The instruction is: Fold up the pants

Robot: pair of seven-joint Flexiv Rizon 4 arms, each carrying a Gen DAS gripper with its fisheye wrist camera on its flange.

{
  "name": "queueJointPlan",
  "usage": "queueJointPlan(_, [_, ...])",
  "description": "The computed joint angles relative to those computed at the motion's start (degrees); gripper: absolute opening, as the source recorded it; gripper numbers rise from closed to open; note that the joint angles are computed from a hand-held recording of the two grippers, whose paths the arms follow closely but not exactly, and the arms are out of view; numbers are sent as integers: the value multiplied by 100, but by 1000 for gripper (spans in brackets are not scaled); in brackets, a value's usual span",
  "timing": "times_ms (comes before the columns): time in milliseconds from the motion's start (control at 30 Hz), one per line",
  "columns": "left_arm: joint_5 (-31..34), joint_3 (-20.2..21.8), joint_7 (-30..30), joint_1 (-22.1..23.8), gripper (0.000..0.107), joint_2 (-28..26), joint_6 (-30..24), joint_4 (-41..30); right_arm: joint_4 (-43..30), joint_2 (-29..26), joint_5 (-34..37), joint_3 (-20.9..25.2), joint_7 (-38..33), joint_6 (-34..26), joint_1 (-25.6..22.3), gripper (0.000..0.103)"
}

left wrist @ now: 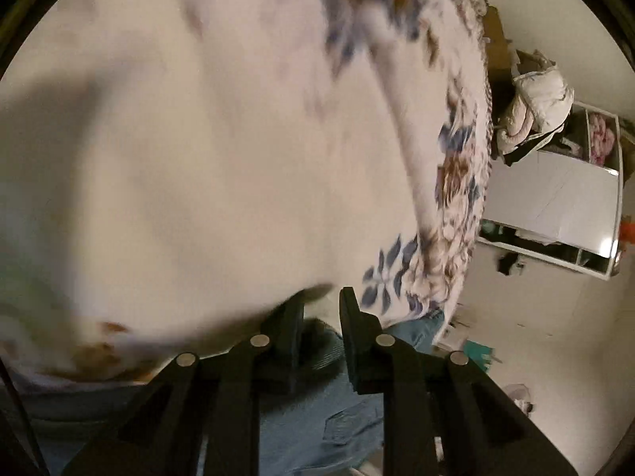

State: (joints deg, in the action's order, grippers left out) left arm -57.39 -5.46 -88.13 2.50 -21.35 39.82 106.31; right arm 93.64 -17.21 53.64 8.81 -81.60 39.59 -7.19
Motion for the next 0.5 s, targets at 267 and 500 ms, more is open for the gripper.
queueJointPlan(267, [2565, 458, -682, -292, 51, 413, -148, -618, -119, 218, -281, -56, -612, 587, 332, 25])
queueJointPlan(500, [4404, 653, -1825, -748, 99, 1104, -93, -142, 84, -112, 651, 95, -676, -2, -234, 55])
